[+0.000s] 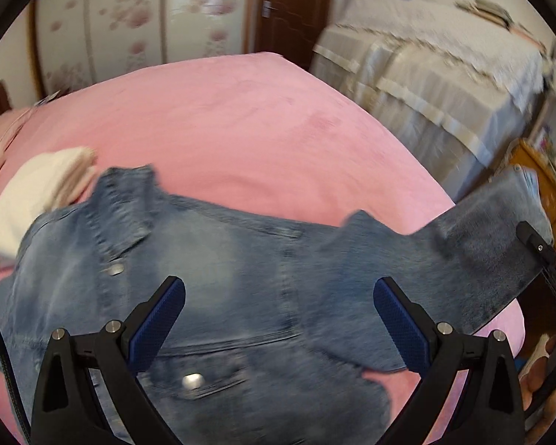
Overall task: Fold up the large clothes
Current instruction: 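Carry the sleeve across the jacket with the right tool while the left tool grasps its cuff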
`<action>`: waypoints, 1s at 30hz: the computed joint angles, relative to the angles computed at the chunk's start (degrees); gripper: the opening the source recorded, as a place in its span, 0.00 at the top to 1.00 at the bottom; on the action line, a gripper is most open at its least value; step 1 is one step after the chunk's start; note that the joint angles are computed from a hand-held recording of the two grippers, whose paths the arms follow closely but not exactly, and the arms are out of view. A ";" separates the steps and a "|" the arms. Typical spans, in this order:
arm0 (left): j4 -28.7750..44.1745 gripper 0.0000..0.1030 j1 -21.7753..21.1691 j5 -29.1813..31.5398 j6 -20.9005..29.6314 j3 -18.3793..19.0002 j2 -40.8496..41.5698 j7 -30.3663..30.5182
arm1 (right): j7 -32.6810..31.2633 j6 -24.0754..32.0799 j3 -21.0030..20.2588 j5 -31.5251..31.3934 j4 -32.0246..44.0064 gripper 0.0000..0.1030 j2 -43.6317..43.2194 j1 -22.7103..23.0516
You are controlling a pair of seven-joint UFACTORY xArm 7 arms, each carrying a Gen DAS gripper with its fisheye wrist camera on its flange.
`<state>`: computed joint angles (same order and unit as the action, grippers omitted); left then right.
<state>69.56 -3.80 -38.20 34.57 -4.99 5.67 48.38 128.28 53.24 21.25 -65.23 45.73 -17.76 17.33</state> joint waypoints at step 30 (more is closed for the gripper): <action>28.36 0.45 16.56 -4.09 40.41 -3.60 32.50 -5.36 | -22.10 -10.69 -11.98 5.53 27.27 0.42 37.30 23.61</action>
